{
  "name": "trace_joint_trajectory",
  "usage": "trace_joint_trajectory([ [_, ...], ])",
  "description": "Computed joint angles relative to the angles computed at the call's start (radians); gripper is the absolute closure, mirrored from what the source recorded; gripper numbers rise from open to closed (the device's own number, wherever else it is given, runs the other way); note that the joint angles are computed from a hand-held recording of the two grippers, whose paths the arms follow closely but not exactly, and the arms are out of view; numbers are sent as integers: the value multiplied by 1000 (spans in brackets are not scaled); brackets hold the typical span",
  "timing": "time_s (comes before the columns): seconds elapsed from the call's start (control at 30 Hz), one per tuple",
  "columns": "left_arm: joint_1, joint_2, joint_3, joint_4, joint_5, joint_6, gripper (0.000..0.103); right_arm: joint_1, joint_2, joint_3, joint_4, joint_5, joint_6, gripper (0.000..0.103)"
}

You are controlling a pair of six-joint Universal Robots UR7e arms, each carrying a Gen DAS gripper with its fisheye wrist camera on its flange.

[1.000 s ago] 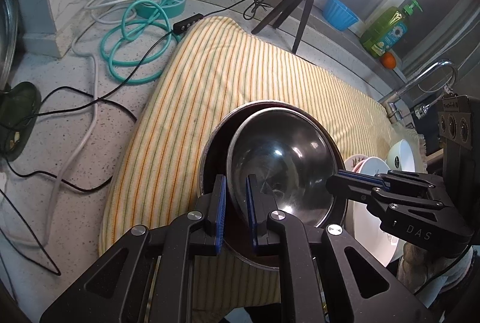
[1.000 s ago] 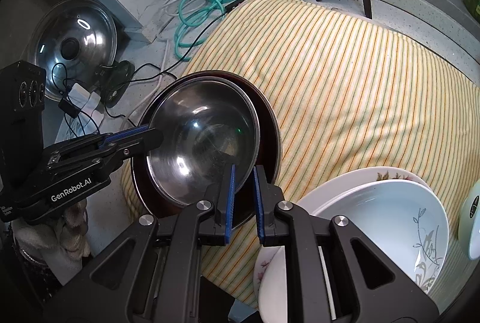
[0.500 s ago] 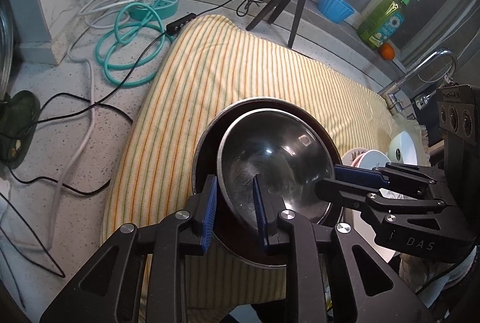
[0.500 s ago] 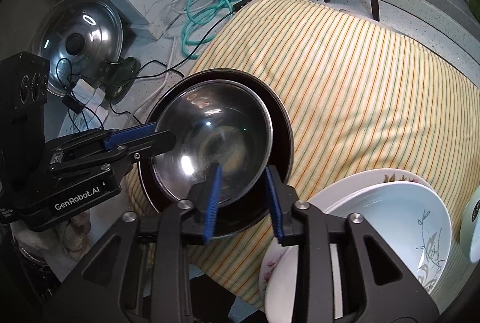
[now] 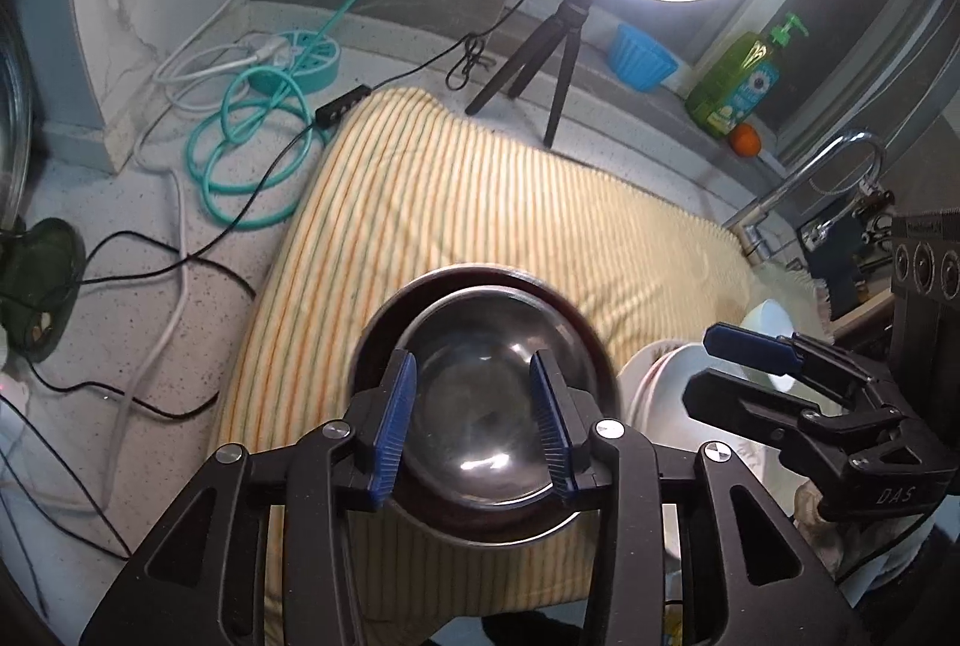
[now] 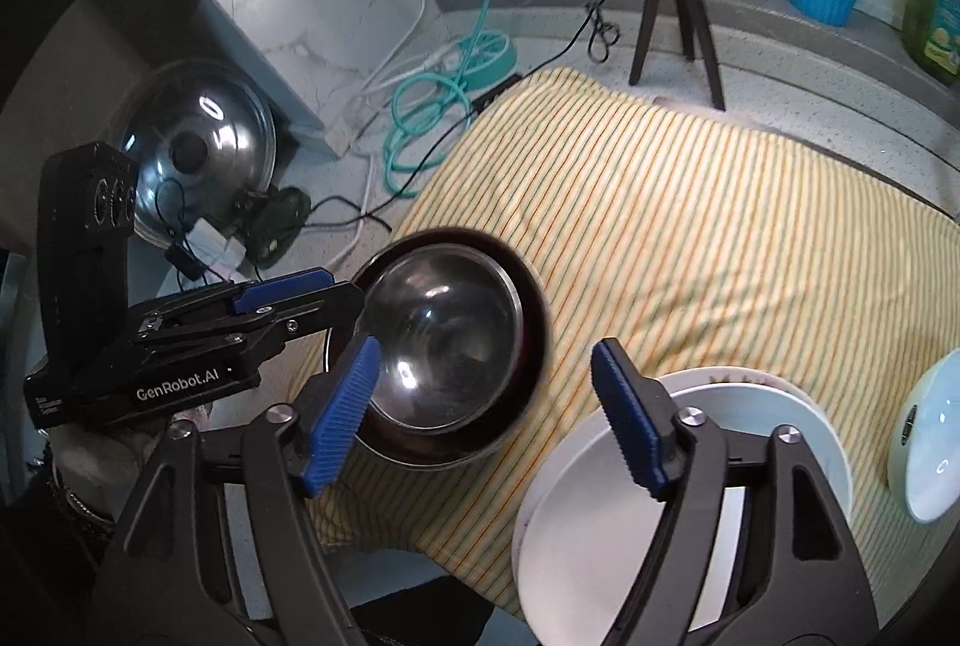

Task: Organize plates and bowls
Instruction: 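Open both grippers and lift them off the nested bowls, then move both grippers toward the pale blue ceramic bowl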

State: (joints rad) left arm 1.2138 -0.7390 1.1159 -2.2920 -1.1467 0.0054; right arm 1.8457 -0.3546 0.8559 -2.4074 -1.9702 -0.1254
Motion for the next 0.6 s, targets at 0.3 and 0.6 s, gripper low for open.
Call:
trace_joint_trajectory([
  [0.3,-30,24,-6,-57,-51,11,60,-25,-145,181,-156,-31,30,22],
  [0.6,-63,89,-49,-46,-109,5,60,-70,-289,340,-277,-82,67,16],
])
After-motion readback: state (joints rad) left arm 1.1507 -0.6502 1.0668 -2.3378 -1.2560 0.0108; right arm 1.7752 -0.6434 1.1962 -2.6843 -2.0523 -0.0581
